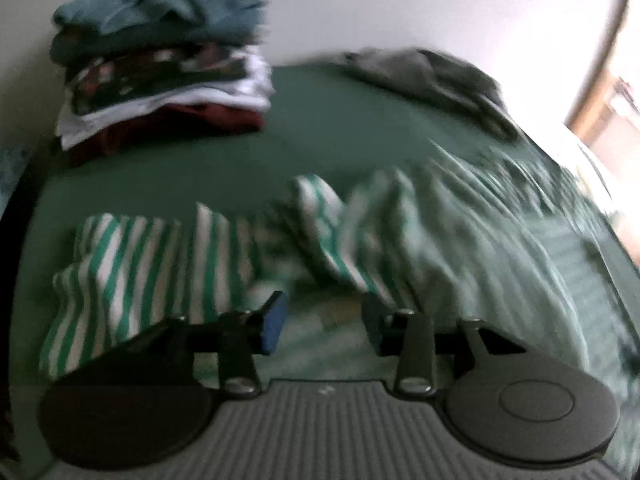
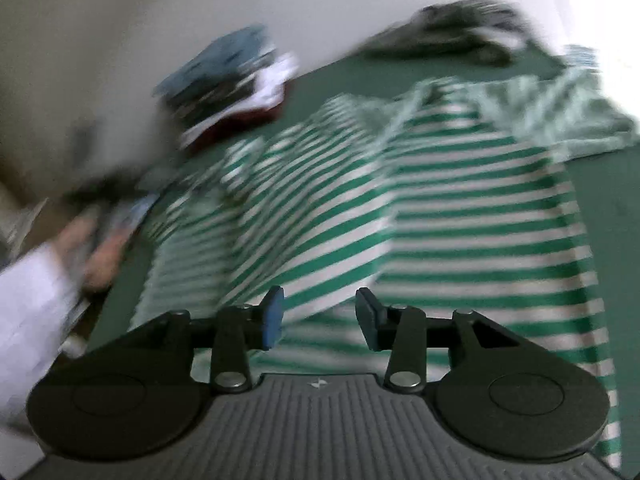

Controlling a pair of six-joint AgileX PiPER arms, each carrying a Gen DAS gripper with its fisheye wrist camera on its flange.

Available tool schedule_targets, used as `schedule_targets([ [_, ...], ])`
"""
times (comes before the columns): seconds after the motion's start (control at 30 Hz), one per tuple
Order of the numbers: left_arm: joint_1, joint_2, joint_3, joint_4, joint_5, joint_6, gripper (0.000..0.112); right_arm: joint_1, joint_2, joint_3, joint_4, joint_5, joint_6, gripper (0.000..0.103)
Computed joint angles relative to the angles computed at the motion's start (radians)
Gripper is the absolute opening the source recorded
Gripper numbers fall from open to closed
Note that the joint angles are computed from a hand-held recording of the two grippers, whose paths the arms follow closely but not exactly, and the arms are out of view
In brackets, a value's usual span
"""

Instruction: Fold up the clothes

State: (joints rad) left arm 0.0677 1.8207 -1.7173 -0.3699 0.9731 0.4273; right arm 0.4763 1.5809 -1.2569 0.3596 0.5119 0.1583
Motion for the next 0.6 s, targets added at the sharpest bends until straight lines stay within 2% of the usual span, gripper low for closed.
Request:
schedule_targets([
  [0.03, -0.006, -0.053, 0.069, -0.017, -0.002, 0.033, 0.053, -0.012, 0.015, -0.006, -0.033, -0.013, 0.049, 0.044],
  [0.1, -0.033, -0.155, 0.202, -0.057, 0.003, 0.099, 0.067, -0.018, 0.048, -0.023, -0.065, -0.035, 0.105, 0.044],
  [0.17, -0.089, -0.257, 0.343, -0.077, -0.049, 0.122, 0.088, -0.015, 0.093, -0.047, -0.069, -0.057, 0.108, 0.044],
  [0.23, -0.163, -0.328, 0.452, -0.061, -0.109, 0.111, 0.090, -0.003, 0.145, -0.088, -0.101, -0.072, 0.136, 0.044],
  [0.3, -0.244, -0.359, 0.517, 0.000, -0.163, 0.036, 0.083, 0.003, 0.192, -0.132, -0.130, -0.060, 0.168, 0.044],
  [0.33, -0.278, -0.358, 0.530, 0.038, -0.176, -0.016, 0.064, 0.004, 0.214, -0.157, -0.136, -0.050, 0.176, 0.044],
  [0.37, -0.311, -0.356, 0.542, 0.076, -0.187, -0.069, 0.036, 0.007, 0.236, -0.176, -0.137, -0.048, 0.182, 0.044],
  [0.4, -0.345, -0.353, 0.553, 0.114, -0.197, -0.123, 0.038, 0.008, 0.250, -0.190, -0.138, -0.046, 0.183, 0.044],
  [0.43, -0.360, -0.359, 0.564, 0.122, -0.213, -0.141, 0.020, 0.009, 0.251, -0.195, -0.140, -0.037, 0.178, 0.040],
  [0.53, -0.372, -0.365, 0.557, 0.148, -0.215, -0.205, 0.002, 0.010, 0.254, -0.210, -0.144, -0.011, 0.163, 0.005],
  [0.6, -0.357, -0.399, 0.564, 0.102, -0.200, -0.191, 0.001, 0.007, 0.222, -0.182, -0.066, -0.033, 0.068, 0.005],
])
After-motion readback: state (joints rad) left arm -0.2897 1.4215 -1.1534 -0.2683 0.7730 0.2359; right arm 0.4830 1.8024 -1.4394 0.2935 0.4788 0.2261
